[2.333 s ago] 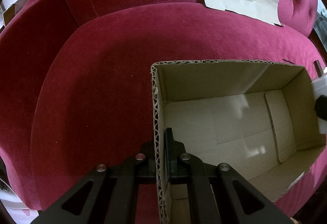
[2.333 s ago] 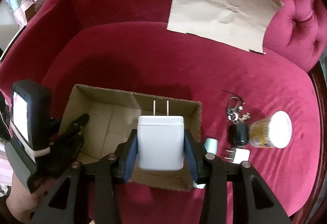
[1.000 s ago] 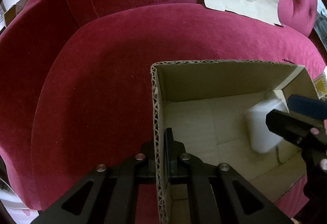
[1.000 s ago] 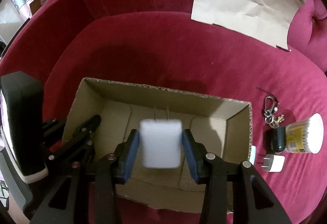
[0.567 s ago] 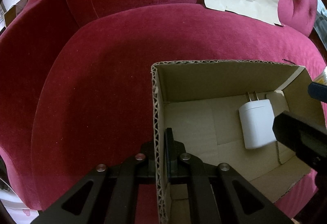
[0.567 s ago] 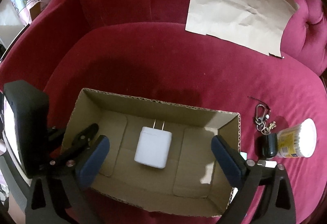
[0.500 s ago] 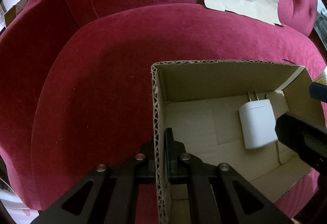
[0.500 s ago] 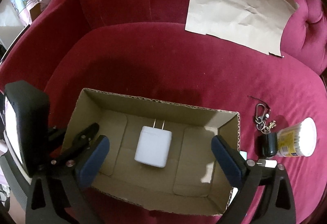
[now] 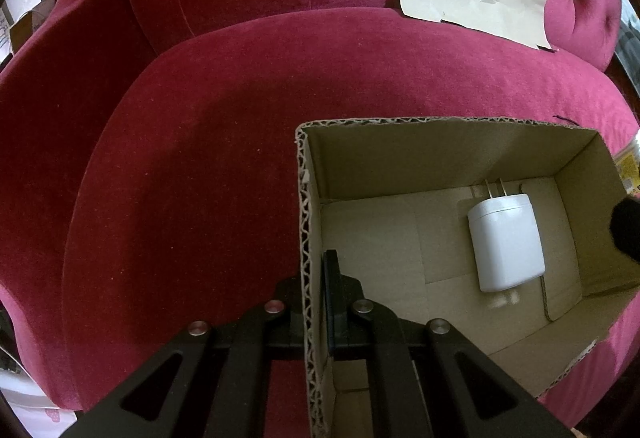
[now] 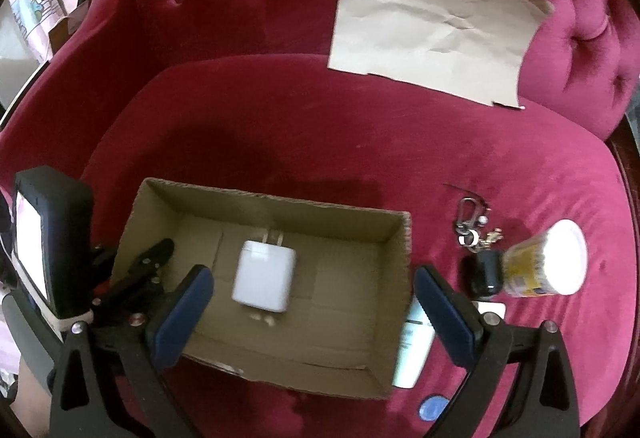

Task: Organize rigid objects
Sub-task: 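Open the right tool to drop the charger into the box, then move the right tool back to the blue key tag and grasp it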

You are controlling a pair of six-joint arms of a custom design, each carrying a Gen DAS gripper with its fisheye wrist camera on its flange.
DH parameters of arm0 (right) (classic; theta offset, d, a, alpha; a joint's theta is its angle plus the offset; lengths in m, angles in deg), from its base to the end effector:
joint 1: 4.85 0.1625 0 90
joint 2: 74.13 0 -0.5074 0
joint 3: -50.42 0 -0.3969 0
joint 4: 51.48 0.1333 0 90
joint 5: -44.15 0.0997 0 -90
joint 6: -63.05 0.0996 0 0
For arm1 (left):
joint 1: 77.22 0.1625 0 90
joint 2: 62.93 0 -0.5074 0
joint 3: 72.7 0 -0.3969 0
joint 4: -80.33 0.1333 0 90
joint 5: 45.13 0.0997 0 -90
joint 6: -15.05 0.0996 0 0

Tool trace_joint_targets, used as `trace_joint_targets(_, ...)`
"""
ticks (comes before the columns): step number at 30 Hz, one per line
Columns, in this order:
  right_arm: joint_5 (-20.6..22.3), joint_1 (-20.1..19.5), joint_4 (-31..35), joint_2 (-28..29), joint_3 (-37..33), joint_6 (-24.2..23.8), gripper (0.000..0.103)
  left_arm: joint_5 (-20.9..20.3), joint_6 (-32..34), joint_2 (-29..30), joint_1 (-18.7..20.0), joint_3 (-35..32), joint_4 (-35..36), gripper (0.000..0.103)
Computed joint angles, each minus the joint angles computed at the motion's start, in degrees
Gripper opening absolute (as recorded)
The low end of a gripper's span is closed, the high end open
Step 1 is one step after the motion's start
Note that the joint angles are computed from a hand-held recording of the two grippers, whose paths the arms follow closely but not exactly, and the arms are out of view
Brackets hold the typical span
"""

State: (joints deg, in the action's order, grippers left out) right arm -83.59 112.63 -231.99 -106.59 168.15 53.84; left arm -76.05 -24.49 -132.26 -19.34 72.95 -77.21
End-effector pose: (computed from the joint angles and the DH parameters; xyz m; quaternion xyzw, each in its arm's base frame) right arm 0.3260 -0.4699 -0.0301 0.2835 -0.9019 0.0940 0.3121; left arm -0.0081 -0.4243 0.1858 -0.0185 0.8681 -0.2338 0.4375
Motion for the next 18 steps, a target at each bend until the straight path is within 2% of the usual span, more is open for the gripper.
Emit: trace_joint_targets(18,-4.8,-2.2,-0.8,-6.1,4.1,1.9,0.102,0.1,-0.5,0.3,0.0,-0.1,0.0,0.005)
